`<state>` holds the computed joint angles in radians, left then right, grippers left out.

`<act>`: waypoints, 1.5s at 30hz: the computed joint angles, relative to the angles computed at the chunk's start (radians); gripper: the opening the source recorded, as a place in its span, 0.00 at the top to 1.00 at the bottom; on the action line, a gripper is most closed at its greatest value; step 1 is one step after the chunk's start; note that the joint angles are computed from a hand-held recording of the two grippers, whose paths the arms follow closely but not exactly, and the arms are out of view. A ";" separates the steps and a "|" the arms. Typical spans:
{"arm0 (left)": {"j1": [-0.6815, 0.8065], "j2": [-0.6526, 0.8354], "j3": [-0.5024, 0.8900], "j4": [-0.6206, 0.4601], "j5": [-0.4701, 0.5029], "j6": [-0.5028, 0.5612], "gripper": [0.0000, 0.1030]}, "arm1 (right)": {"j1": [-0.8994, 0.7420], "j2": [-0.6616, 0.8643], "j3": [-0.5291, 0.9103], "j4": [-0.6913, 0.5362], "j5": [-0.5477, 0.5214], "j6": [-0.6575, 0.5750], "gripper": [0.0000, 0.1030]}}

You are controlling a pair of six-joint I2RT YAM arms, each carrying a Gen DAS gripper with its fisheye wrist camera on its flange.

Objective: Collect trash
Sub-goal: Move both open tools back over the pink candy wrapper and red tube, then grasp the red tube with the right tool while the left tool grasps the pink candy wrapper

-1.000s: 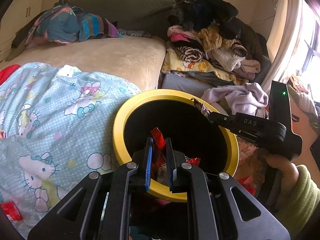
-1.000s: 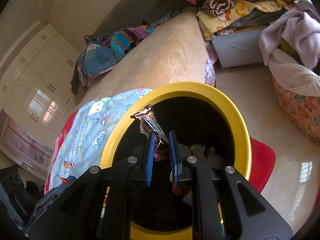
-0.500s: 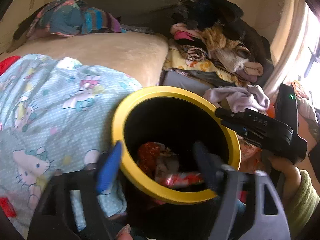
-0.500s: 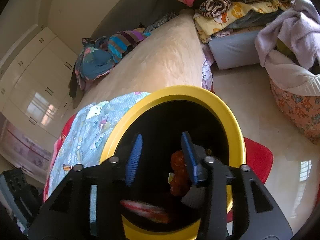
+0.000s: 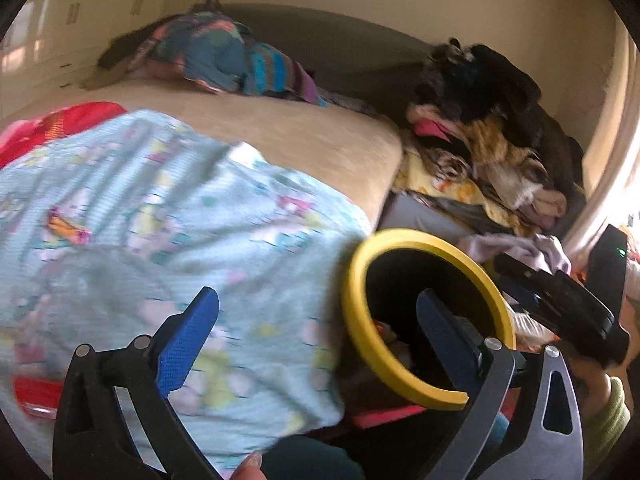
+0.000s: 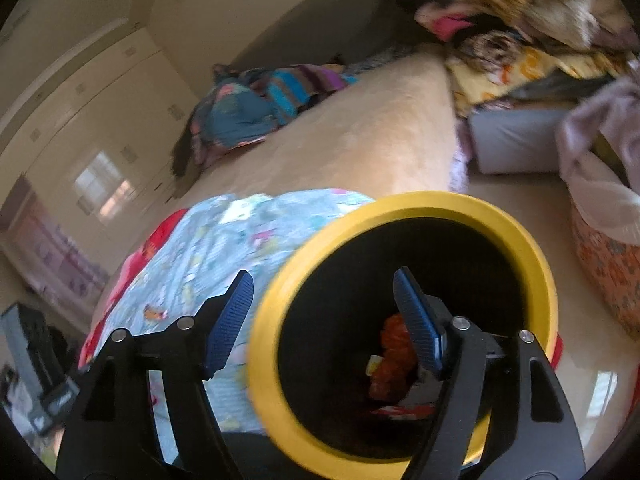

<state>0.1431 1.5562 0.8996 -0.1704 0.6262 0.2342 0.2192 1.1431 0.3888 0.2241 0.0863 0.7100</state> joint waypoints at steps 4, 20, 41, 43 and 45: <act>0.089 0.030 0.048 -0.014 0.026 0.001 0.06 | 0.122 0.044 0.058 -0.007 0.057 -0.040 0.35; 0.339 0.194 0.257 -0.065 0.080 0.025 0.06 | 0.484 0.378 0.361 -0.018 0.118 -0.219 0.29; 0.396 0.840 1.114 -0.552 0.039 0.058 0.24 | 0.635 0.999 1.151 -0.456 -0.067 -0.514 0.29; 0.384 0.912 1.225 -0.615 0.036 0.054 0.25 | 0.635 1.033 1.203 -0.502 -0.080 -0.527 0.29; 0.370 0.985 1.342 -0.679 0.036 0.044 0.26 | 0.636 1.087 1.288 -0.576 -0.084 -0.538 0.30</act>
<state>0.5127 2.5412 2.2417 -0.8492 0.6625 0.2784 0.8547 2.2297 1.6764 -0.3515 0.0027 0.1721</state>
